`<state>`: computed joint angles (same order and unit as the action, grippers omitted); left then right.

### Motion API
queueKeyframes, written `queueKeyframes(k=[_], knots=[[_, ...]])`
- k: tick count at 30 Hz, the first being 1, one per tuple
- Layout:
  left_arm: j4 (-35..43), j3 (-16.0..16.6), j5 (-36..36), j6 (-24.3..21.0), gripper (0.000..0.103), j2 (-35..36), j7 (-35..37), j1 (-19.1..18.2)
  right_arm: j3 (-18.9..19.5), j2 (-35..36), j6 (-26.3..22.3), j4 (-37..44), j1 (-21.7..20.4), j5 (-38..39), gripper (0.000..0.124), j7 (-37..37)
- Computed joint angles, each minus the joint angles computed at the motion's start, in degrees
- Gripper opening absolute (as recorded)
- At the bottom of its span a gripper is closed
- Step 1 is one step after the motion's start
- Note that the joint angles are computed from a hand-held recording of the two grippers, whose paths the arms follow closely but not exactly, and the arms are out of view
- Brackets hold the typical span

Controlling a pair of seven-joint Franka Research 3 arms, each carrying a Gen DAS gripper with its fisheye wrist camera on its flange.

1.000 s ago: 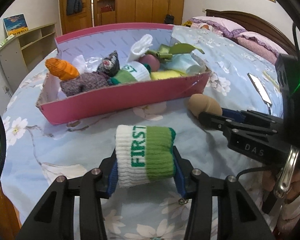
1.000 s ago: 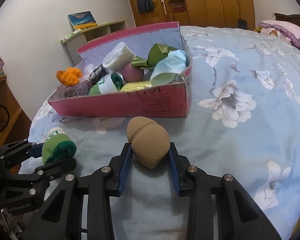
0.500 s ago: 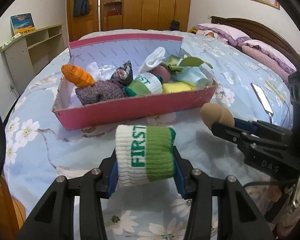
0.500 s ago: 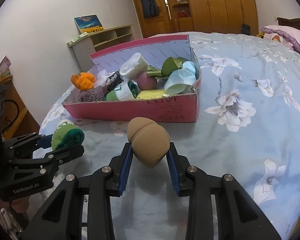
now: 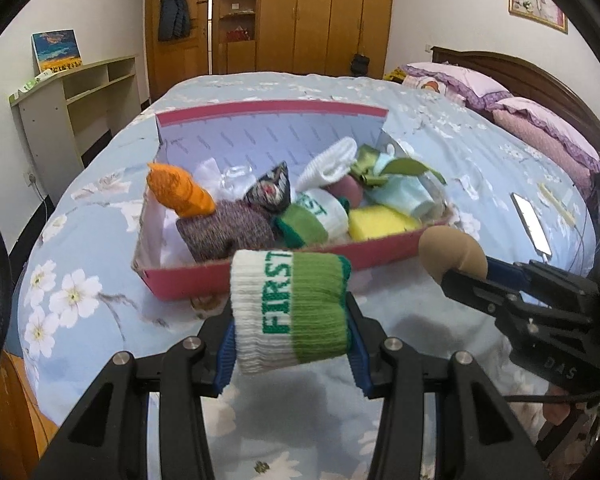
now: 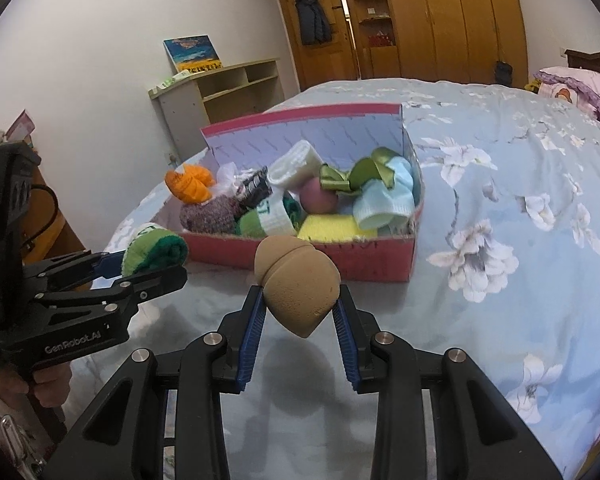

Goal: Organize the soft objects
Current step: 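Carry the wristband and tan sponge over the pink box with both grippers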

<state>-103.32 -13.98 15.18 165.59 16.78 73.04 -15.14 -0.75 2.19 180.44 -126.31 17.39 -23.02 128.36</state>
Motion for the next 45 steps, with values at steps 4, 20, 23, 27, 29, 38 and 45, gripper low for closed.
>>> queueKeyframes(k=[4, 20, 23, 27, 29, 38, 45], knots=[[2.30, 0.17, -0.30, -0.81, 0.048, 1.07, 0.05, 0.10, -0.56, 0.51, -0.54, 1.73, 0.17, -1.61, 0.035, 0.90], [14.75, 1.72, 1.30, -3.78, 0.048, 7.71, -0.37, -1.48, -3.81, 4.28, -4.30, 10.40, 2.00, -4.86, 0.035, 0.49], [17.83, 2.11, 1.75, -4.32, 0.048, 9.60, -0.50, -1.89, -4.59, 5.50, -4.94, 12.49, 2.44, -5.06, 0.035, 0.41], [22.23, 2.57, 2.22, -5.64, 0.048, 12.42, -0.57, -2.56, -5.52, 7.38, -5.39, 15.26, 3.06, -4.10, 0.035, -0.97], [24.43, 2.78, 2.21, -6.19, 0.048, 13.95, -0.78, -2.88, -5.94, 8.50, -5.55, 16.74, 3.34, -3.07, 0.035, -2.03], [35.61, 3.54, 1.38, -10.01, 0.048, 21.79, -0.87, -4.24, -7.01, 14.50, -6.74, 23.56, 4.07, 5.77, 0.035, -8.91], [44.47, 4.10, 0.47, -14.40, 0.049, 27.56, -0.02, -5.30, -8.65, 18.45, -8.30, 27.72, 5.32, 10.76, 0.035, -12.59]])
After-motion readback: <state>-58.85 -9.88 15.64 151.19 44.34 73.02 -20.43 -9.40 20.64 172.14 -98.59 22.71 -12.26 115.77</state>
